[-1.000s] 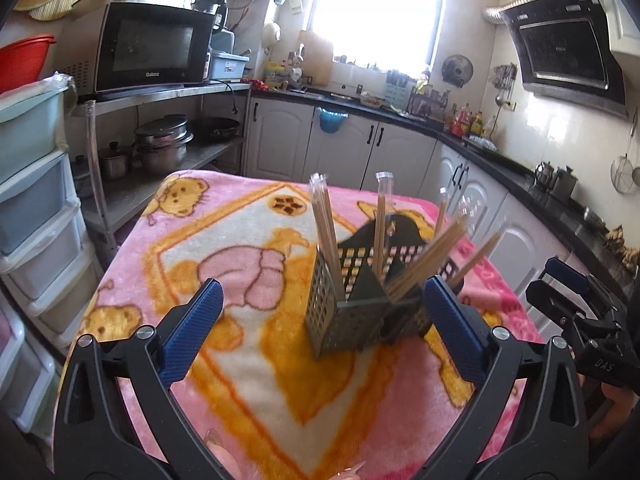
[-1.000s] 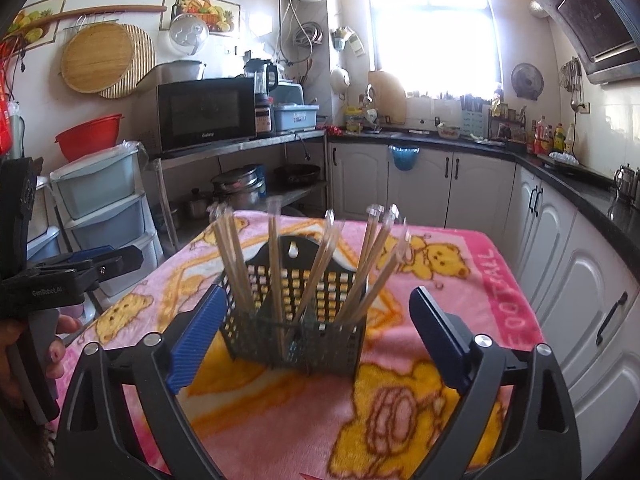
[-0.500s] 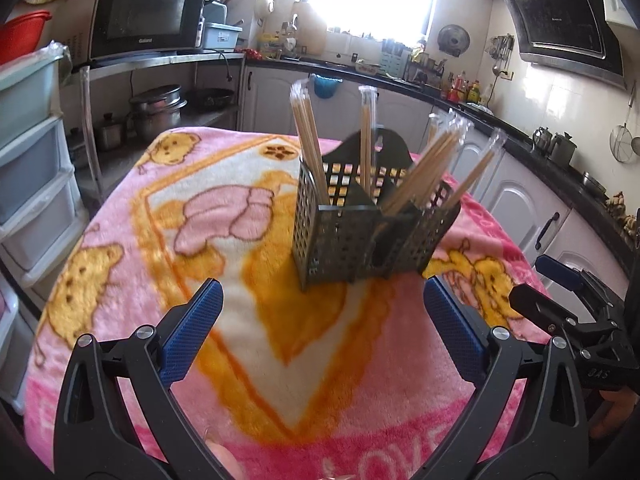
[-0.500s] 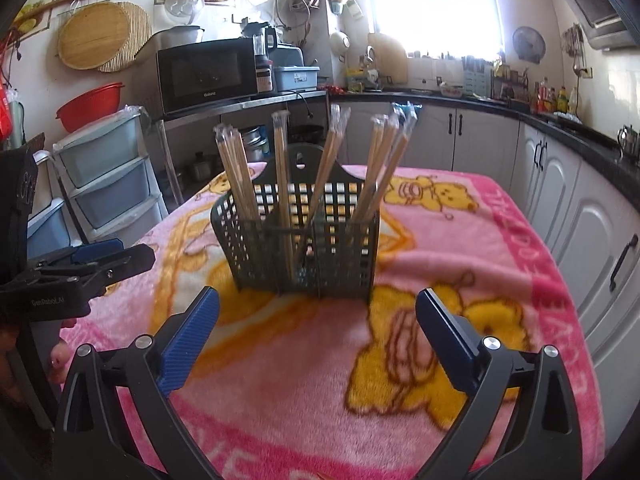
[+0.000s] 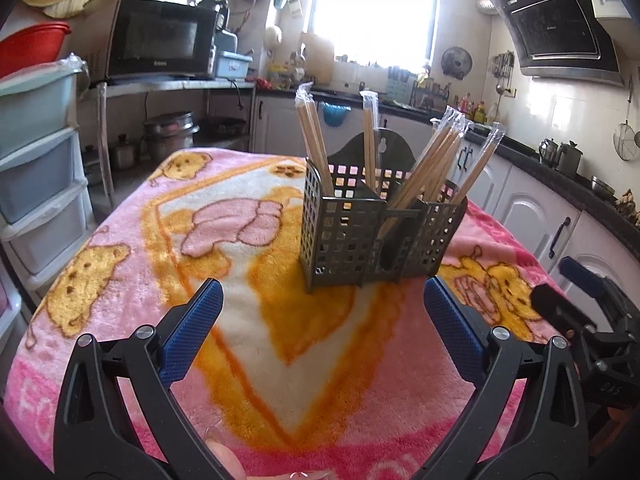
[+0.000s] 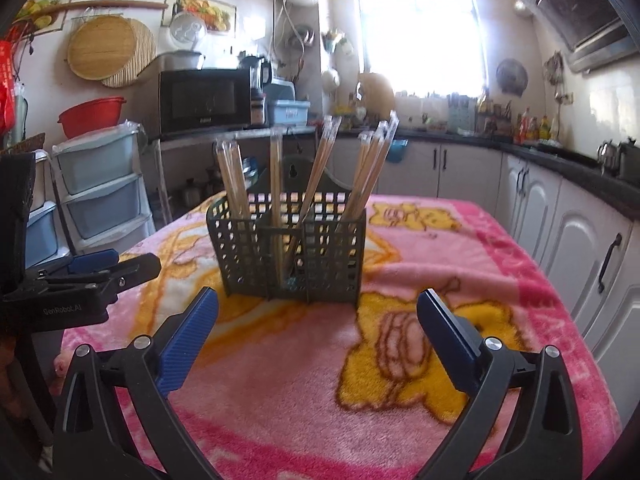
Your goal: Organize utensils
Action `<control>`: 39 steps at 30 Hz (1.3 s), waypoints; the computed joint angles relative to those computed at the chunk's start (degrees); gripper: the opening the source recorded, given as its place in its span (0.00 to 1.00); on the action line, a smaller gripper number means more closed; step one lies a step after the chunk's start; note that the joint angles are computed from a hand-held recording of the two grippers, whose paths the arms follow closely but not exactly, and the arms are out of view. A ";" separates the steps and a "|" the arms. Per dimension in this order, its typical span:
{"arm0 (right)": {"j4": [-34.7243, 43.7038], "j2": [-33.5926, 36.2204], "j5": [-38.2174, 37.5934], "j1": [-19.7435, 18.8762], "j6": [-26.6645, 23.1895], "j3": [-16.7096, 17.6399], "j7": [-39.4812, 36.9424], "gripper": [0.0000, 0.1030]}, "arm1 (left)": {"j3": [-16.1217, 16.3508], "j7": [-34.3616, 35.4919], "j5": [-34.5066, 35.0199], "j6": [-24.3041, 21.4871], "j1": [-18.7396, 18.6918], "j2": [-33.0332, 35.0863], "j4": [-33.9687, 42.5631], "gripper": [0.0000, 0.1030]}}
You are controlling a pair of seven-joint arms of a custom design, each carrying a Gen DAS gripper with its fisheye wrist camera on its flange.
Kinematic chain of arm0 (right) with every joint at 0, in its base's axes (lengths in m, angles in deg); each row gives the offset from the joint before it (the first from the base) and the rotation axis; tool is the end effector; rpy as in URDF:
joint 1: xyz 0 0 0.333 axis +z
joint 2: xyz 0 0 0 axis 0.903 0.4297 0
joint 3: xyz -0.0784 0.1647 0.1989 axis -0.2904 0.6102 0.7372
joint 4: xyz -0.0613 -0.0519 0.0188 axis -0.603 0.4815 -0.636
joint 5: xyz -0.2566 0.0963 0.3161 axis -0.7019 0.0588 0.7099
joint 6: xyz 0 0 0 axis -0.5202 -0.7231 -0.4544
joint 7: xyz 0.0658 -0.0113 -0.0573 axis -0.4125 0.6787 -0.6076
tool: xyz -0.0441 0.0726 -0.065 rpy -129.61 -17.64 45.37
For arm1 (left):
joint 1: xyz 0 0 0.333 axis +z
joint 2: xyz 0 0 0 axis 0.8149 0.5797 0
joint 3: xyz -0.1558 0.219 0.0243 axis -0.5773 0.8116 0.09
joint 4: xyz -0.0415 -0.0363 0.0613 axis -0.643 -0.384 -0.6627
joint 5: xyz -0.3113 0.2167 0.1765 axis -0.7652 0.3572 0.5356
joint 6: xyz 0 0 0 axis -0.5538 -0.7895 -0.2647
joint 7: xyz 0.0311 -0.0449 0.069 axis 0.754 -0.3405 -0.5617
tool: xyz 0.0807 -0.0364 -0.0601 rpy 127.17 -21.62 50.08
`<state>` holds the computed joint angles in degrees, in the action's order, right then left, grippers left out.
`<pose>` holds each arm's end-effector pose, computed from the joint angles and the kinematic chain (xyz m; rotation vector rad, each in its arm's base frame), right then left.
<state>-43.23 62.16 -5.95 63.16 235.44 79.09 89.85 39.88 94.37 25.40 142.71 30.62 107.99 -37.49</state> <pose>0.7193 0.0529 0.5256 -1.7282 0.9252 -0.5856 0.6651 -0.3169 0.5410 -1.7724 1.2661 -0.9108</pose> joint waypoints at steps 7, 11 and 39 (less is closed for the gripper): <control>-1.37 -0.79 13.47 -1.11 3.68 1.32 -11.90 0.94 | 1.34 -5.58 7.34 -1.32 -1.90 -0.12 -1.28 0.90; -1.70 -0.90 18.58 -0.92 2.62 0.29 -14.53 0.94 | 1.29 -9.14 12.45 -2.54 -2.34 -0.47 -2.28 0.90; -3.29 -2.09 21.66 1.76 4.54 -1.66 -18.23 0.94 | -0.05 -10.45 13.95 -3.13 -1.34 -0.61 -2.50 0.90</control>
